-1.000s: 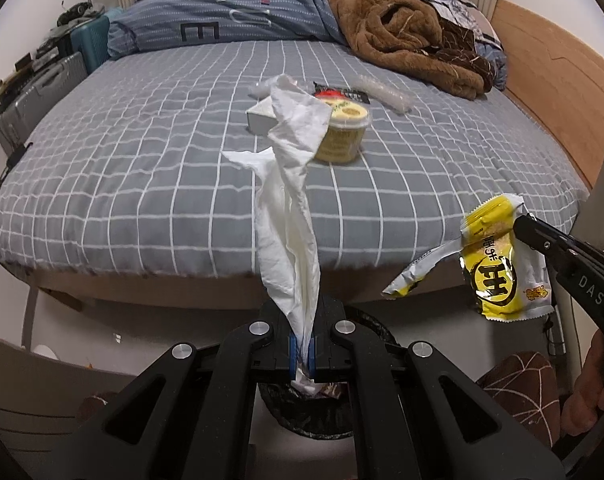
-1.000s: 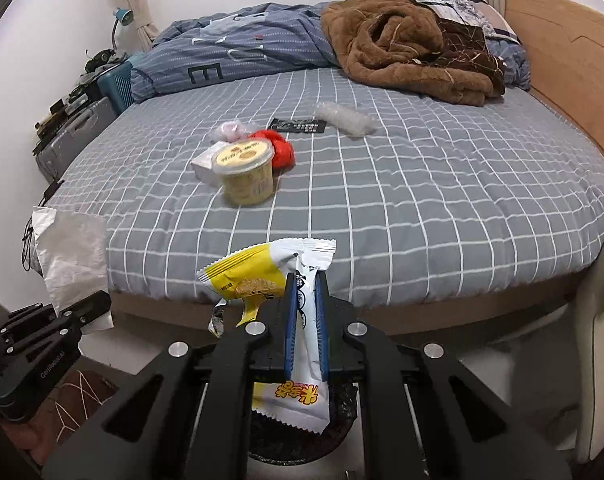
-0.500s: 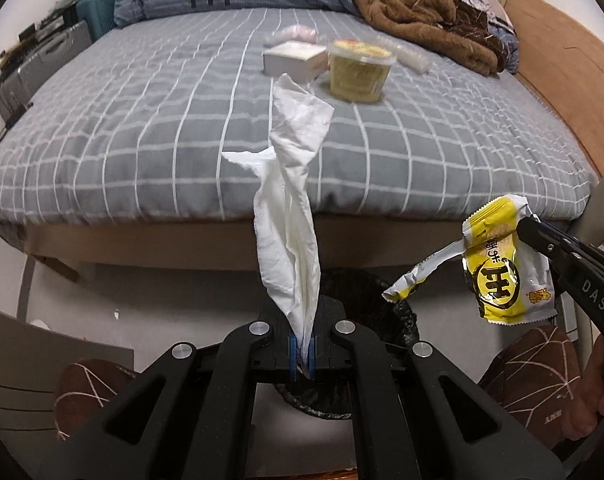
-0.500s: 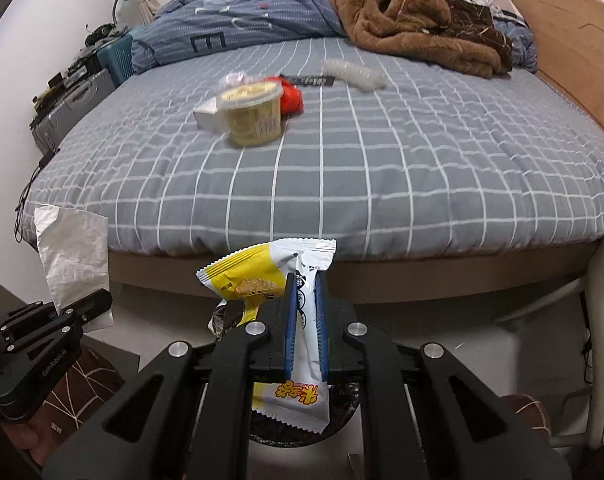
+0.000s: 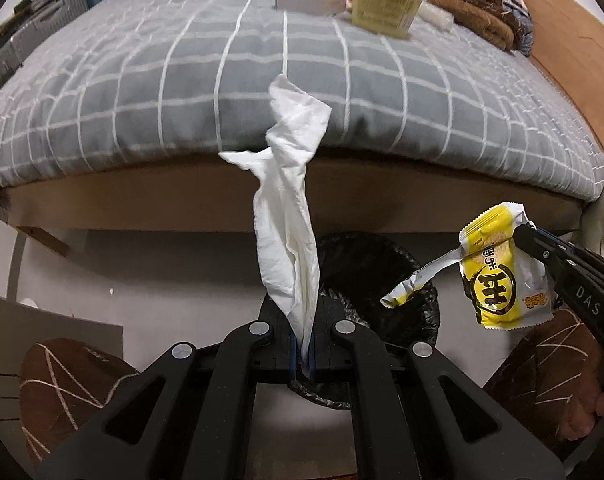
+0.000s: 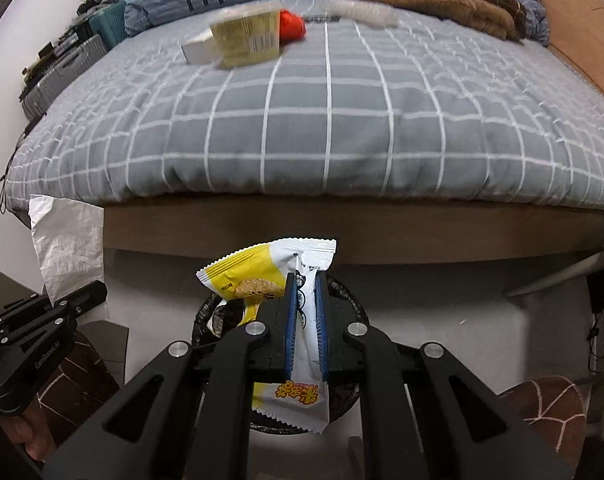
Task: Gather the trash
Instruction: 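Carry the tissue and yellow packet down over the black bin with both tools, then open the right tool over the bin while the left tool releases the tissue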
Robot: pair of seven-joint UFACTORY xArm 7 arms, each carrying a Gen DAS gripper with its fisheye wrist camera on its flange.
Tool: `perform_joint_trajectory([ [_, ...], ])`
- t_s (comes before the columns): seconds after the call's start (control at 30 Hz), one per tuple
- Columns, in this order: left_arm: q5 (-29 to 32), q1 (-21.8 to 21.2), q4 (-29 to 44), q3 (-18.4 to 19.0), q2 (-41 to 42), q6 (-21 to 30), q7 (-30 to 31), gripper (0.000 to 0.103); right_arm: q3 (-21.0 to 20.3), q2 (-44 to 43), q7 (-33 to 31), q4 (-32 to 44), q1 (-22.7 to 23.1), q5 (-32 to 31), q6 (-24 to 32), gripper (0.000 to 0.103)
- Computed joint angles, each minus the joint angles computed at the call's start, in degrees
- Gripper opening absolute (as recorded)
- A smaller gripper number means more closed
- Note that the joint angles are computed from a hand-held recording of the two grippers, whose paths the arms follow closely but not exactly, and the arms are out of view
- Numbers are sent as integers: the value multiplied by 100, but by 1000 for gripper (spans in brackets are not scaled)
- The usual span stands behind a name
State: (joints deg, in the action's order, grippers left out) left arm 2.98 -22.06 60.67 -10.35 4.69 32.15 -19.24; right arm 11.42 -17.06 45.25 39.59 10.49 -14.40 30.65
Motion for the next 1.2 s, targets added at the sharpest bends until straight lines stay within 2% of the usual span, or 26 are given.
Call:
perform_joint_trajectory([
  [0.47, 181, -21, 223, 136, 809, 140, -93, 3, -153, 878, -139, 64, 150, 59, -234, 9],
  [0.67, 209, -46, 233, 148, 932, 162, -105, 3, -233, 1111, -258, 119, 256, 176, -262, 13],
  [0.73, 310, -85, 268, 175, 974, 201, -158, 3, -243, 1157, -281, 130, 285, 197, -298, 22],
  [0.8, 306, -104, 314, 163, 1013, 216, -193, 3, -255, 1182, -287, 114, 299, 190, -349, 24],
  [0.83, 319, -108, 313, 168, 1008, 223, -199, 3, -270, 1097, -338, 43, 314, 247, -360, 33],
  [0.97, 372, -136, 299, 172, 1006, 209, -250, 3, -260, 1018, -275, -20, 287, 181, -427, 48],
  [1.03, 360, -135, 286, 164, 999, 191, -249, 3, -237, 946, -131, -49, 232, 27, -412, 64],
  [1.2, 308, -158, 303, 118, 1002, 172, -226, 3, -208, 584, 142, -199, 50, -230, -310, 86],
])
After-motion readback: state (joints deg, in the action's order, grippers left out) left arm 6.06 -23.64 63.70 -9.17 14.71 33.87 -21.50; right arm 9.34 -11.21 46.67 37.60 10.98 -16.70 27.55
